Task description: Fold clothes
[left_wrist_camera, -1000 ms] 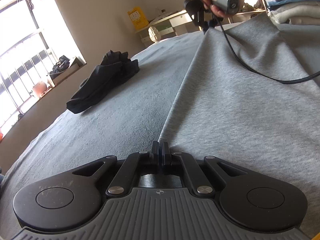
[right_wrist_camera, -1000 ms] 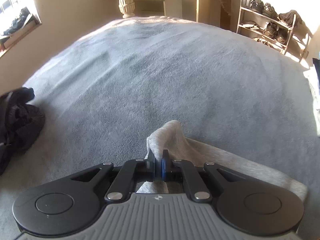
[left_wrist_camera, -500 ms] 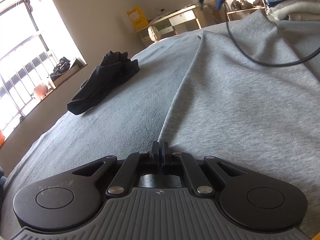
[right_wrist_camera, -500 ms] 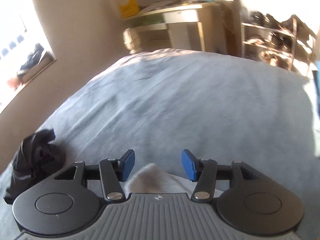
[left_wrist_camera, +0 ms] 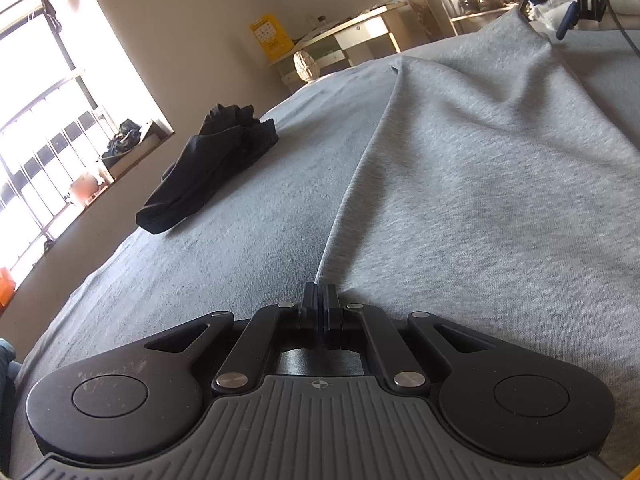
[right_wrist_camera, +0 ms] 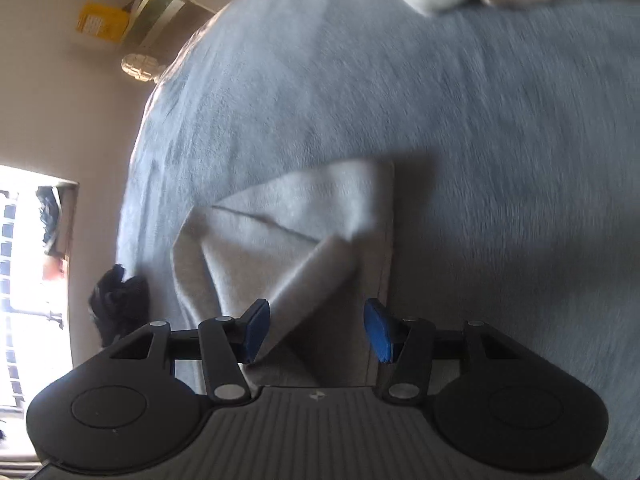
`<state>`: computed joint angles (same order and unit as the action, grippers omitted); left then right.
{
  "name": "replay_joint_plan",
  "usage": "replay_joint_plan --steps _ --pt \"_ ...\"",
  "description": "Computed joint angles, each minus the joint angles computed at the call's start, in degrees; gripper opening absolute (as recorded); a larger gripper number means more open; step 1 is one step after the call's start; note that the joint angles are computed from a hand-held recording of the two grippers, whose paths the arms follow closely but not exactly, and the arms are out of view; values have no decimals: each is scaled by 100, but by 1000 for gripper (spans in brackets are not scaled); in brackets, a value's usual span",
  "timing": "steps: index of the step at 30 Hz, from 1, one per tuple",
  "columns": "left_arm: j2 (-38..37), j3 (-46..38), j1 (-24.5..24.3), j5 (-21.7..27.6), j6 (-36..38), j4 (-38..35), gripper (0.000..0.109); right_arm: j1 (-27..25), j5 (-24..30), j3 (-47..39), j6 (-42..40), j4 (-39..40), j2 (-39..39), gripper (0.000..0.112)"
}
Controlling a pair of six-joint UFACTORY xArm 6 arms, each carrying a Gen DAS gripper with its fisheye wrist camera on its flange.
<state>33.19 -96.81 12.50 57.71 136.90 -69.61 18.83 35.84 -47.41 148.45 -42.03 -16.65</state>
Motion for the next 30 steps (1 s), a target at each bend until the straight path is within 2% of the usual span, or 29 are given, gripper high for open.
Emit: replay_joint_plan --steps 2,3,6,7,8,9,14,15,17,19,23,27,30 --pt "-46 85 -13 -62 131 -62 0 -101 -461 171 739 -503 -5 55" --pt "-67 124 -17 -88 197 -95 0 -208 -660 192 846 -621 70 55" --pt "-87 160 -22 -115 273 -133 0 -505 -925 101 806 -678 400 54" --pt "-87 158 -20 -115 274 -132 0 -584 -920 31 711 -618 528 46" --pt "-88 157 -19 -114 277 -132 0 -585 -674 -126 382 -451 653 37" --pt "-88 156 -18 -114 279 -131 0 -529 -341 -336 119 -523 732 17" --pt "-113 203 -29 -160 381 -189 0 73 1592 -1518 -1593 -1398 1093 14" --pt "-112 203 -23 -152 389 -194 0 189 1907 -1696 -1904 -1535 1152 13" --pt "-103 190 -16 -135 374 -188 0 297 2301 -1720 -2023 -1530 1124 12" --pt "-98 184 -15 -126 359 -185 0 344 2506 -1508 -1814 -1509 1015 12" --pt "-106 198 -20 -134 375 -194 0 266 2265 -784 -1359 -1149 763 12" --pt "-88 166 -18 -113 318 -165 0 355 2196 -396 -898 -1189 603 13" --pt "-76 143 -12 -95 285 -150 0 333 2161 -178 -670 -1087 377 19"
